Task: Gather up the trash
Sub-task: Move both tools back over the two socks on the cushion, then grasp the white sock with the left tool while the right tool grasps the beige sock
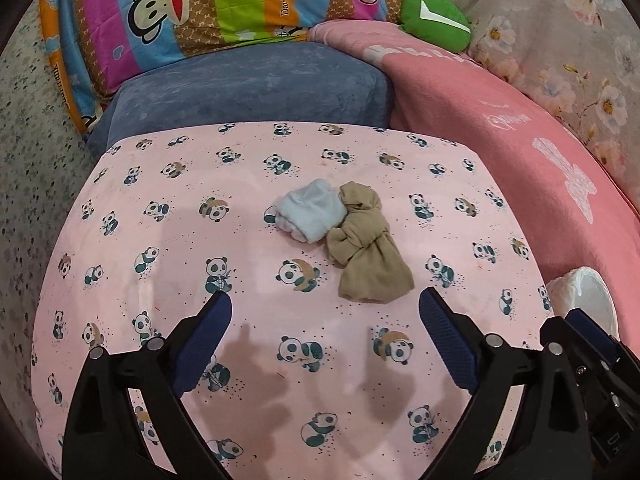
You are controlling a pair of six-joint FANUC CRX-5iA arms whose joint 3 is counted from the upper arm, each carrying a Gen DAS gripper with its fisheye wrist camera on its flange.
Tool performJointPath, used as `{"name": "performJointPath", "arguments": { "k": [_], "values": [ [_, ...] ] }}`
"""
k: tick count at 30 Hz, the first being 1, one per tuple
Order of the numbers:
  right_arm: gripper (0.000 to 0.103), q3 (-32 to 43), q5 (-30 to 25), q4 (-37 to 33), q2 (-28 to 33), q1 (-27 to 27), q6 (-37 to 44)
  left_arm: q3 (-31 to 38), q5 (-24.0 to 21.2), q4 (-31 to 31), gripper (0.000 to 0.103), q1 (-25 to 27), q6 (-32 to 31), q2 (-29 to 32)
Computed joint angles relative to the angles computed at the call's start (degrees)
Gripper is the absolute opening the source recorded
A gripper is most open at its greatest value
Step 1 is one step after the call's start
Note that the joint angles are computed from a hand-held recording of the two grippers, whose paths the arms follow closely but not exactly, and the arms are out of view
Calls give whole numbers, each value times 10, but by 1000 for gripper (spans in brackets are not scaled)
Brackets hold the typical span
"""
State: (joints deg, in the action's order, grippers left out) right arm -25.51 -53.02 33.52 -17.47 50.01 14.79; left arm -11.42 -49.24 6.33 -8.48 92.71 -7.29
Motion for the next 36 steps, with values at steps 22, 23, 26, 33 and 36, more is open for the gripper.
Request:
{"name": "performJointPath", "arguments": {
  "k": [22,23,26,33,36],
  "values": [
    [54,132,116,-162,191,-88,173,71,36,40,89,22,-35,126],
    [54,138,117,-171,197,-90,181,70,38,47,86,23,-39,129],
    [53,153,117,-195,211,-97,209,70,31,72,69,29,-63,141],
    [15,173,101,-244,222,-102,262,50,29,102,43,37,-89,133],
    [12,157,97,-233,208,-93,246,38,27,104,41,39,-89,120]
  ]
}}
